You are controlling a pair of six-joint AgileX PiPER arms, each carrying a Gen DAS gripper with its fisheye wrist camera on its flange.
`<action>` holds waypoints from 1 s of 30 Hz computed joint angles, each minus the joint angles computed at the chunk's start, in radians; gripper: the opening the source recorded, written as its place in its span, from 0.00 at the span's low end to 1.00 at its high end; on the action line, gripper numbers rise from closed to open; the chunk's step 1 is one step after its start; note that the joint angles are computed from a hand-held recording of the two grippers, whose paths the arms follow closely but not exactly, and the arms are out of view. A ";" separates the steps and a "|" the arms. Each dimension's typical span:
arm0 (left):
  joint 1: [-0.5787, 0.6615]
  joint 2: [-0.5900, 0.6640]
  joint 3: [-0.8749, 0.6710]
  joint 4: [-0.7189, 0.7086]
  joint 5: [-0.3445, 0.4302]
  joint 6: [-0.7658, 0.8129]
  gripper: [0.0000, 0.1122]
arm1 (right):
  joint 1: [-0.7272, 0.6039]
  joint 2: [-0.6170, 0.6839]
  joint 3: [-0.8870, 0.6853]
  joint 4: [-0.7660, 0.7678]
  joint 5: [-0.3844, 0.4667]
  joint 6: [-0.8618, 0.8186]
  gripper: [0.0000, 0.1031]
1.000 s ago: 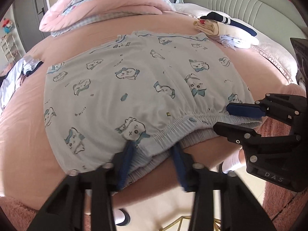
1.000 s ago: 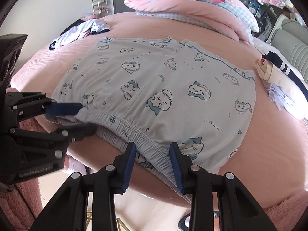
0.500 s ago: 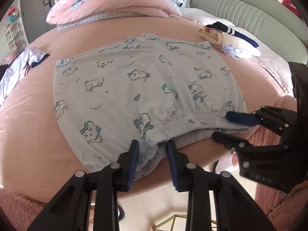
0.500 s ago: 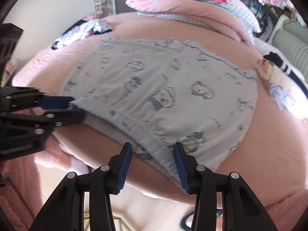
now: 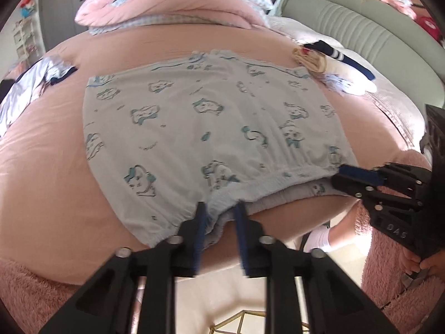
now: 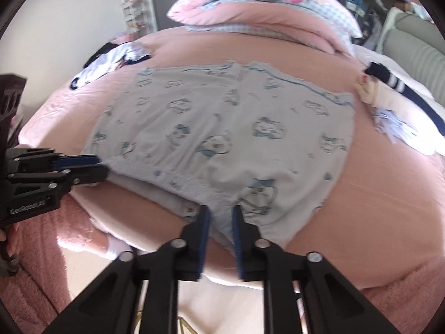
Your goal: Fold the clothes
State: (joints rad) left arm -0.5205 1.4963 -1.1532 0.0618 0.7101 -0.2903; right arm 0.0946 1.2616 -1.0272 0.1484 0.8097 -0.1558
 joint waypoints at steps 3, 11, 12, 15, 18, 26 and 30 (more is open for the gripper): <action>-0.003 -0.012 0.000 -0.005 0.004 0.019 0.08 | 0.009 -0.007 0.006 0.048 -0.006 -0.050 0.07; 0.082 0.005 -0.027 -0.098 0.107 0.036 0.06 | -0.039 0.029 -0.022 0.068 0.061 -0.032 0.07; 0.083 0.006 -0.031 -0.074 0.115 0.004 0.06 | -0.038 0.024 -0.024 0.055 0.056 -0.012 0.08; 0.109 -0.009 -0.028 -0.066 0.098 -0.038 0.06 | -0.034 0.022 -0.028 0.015 0.043 0.040 0.09; 0.174 -0.035 0.008 -0.215 0.022 0.031 0.07 | -0.109 0.023 -0.029 0.145 0.033 -0.024 0.16; 0.086 0.105 -0.173 0.129 0.348 -0.190 0.24 | -0.146 0.073 -0.071 0.044 0.134 0.106 0.33; 0.114 0.055 -0.150 0.120 0.306 -0.223 0.25 | -0.337 0.037 -0.042 0.260 0.164 0.034 0.33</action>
